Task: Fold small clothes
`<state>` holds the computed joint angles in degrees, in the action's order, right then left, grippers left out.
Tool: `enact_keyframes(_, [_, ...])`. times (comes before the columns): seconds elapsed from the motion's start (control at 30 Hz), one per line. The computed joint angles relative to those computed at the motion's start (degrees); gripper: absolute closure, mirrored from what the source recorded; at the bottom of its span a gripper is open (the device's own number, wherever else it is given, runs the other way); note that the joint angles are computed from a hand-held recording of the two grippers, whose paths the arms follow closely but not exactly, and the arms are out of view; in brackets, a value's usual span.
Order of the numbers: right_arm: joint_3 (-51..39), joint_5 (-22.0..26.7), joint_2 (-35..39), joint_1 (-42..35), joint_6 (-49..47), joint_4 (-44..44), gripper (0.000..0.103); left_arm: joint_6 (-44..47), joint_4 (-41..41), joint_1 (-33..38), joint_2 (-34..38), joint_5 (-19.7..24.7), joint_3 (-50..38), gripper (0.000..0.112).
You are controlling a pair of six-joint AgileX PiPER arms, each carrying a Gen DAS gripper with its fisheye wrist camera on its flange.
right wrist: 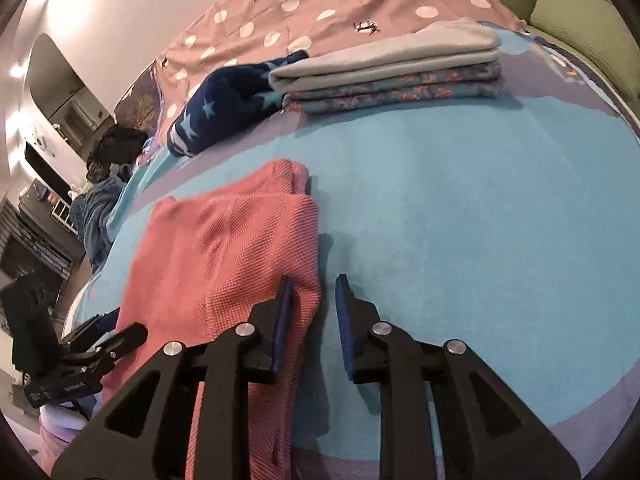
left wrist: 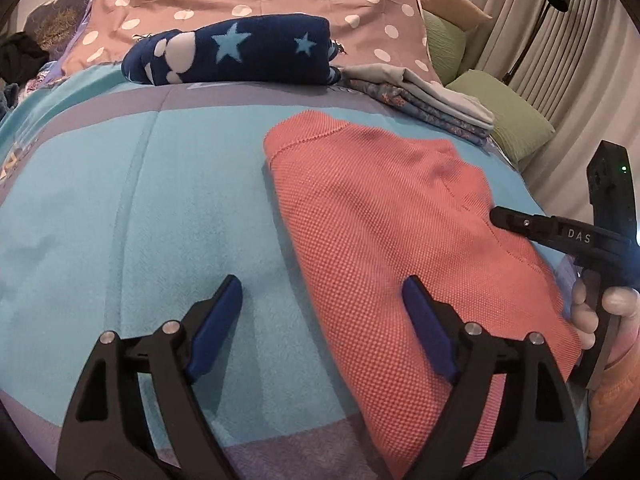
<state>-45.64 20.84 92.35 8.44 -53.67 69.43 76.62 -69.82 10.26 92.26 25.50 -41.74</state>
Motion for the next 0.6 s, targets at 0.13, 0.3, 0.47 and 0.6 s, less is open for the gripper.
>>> enact_keyframes(0.13, [1.5, 4.7, -2.8, -2.6, -2.3, 2.0, 0.076, 1.7, -1.7, 1.0, -0.8, 1.4, 0.7, 0.028])
enact_keyframes(0.3, [6.3, 8.5, -7.9, -4.4, -2.4, 0.3, 0.076, 1.5, 1.4, 4.1, -5.7, 6.2, 3.8, 0.029])
enact_keyframes(0.47, [13.7, 7.7, -16.0, -4.6, -1.6, -2.8, 0.07, 4.5, 5.8, 8.5, -18.8, 11.5, 13.2, 0.029])
enact_keyframes(0.6, [18.5, 9.9, -20.5, -7.5, -5.0, 1.1, 0.068, 3.6, 12.7, 12.2, -31.8, 16.2, 21.0, 0.029])
